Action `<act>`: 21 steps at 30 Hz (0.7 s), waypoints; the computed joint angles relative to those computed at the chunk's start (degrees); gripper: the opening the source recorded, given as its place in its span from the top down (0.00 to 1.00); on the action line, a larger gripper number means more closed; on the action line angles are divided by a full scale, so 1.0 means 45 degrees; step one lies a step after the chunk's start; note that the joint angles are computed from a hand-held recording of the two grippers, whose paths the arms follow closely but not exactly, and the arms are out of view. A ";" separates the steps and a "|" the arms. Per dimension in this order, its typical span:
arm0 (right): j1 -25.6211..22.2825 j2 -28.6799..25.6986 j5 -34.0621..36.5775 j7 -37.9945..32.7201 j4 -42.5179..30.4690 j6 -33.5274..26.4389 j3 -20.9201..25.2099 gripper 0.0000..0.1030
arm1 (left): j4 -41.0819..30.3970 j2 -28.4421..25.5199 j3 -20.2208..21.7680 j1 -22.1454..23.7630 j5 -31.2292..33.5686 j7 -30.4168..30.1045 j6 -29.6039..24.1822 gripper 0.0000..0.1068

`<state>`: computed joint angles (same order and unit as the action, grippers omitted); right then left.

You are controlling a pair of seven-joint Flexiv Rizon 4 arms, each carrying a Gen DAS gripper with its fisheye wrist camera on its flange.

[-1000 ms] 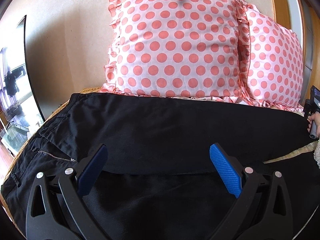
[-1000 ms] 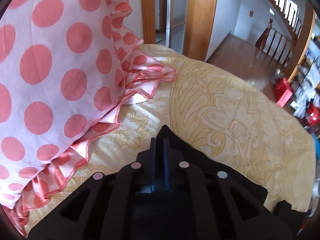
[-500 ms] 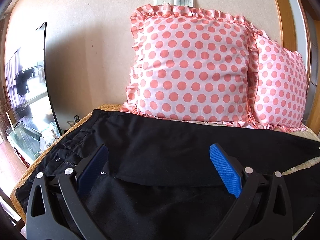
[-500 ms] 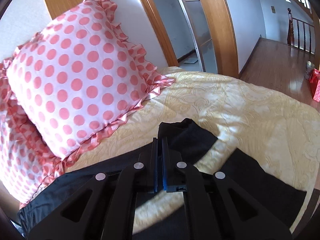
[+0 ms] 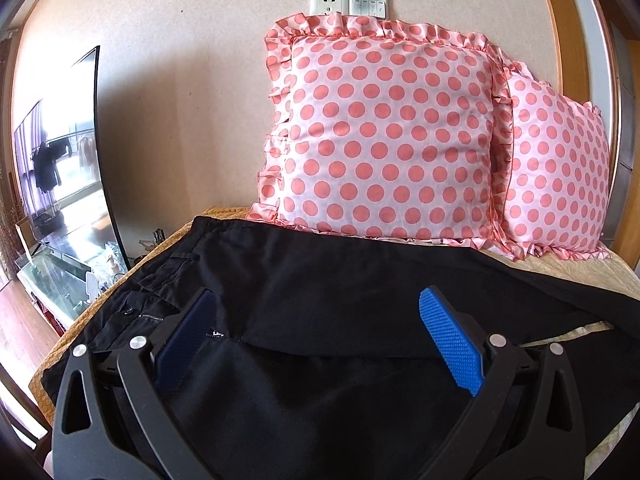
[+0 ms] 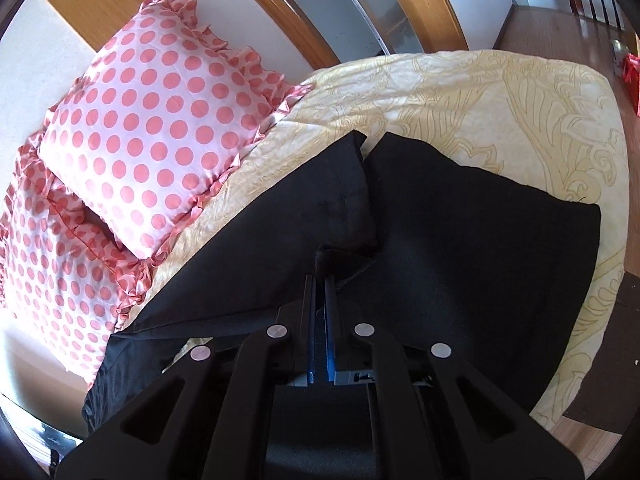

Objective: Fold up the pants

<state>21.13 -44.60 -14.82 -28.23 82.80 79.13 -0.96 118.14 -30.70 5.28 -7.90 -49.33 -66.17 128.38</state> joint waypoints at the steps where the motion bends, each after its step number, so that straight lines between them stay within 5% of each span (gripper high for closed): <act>1: -0.0107 0.0003 0.0092 -0.0061 0.0013 0.0032 0.0160 0.95 | 0.0011 0.0005 0.0007 -0.0012 -0.0062 0.0020 -0.0048 0.05; 4: -0.0221 -0.0014 0.0184 -0.0176 -0.0184 -0.0332 0.0345 0.91 | -0.0025 -0.0027 0.0064 -0.0098 -0.0288 0.0155 -0.0142 0.05; 8: -0.0561 -0.0211 0.0696 -0.0308 -0.0403 -0.0158 0.0859 0.60 | -0.0249 -0.0224 0.0170 -0.0349 -0.0838 0.0696 -0.0215 0.05; 10: -0.0382 -0.0240 0.0639 -0.0237 -0.0460 -0.0183 0.0600 0.60 | -0.0347 -0.0293 0.0155 -0.0404 -0.1050 0.0939 -0.0294 0.05; 13: -0.0167 -0.0430 0.0470 -0.0130 -0.0704 -0.0197 0.0258 0.62 | -0.0430 -0.0342 0.0090 -0.0389 -0.1148 0.1048 -0.0394 0.05; 15: -0.0106 -0.0540 0.0365 -0.0050 -0.0837 -0.0308 0.0106 0.92 | -0.0475 -0.0371 0.0067 -0.0375 -0.1226 0.1061 -0.0427 0.05; 16: -0.0289 -0.0625 0.0497 -0.0147 -0.0874 -0.0094 0.0351 0.95 | -0.0444 -0.0333 0.0004 -0.0262 -0.1093 0.0933 -0.0497 0.05; 21: 0.0489 -0.0114 0.0590 0.0638 0.0476 0.1852 -0.1126 0.95 | -0.0155 -0.0147 -0.0054 0.0218 -0.0247 -0.0174 -0.0649 0.05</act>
<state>23.33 -45.12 -12.16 -25.36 84.94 87.46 -6.02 117.44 -31.36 5.03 -6.92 -50.44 -66.95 125.46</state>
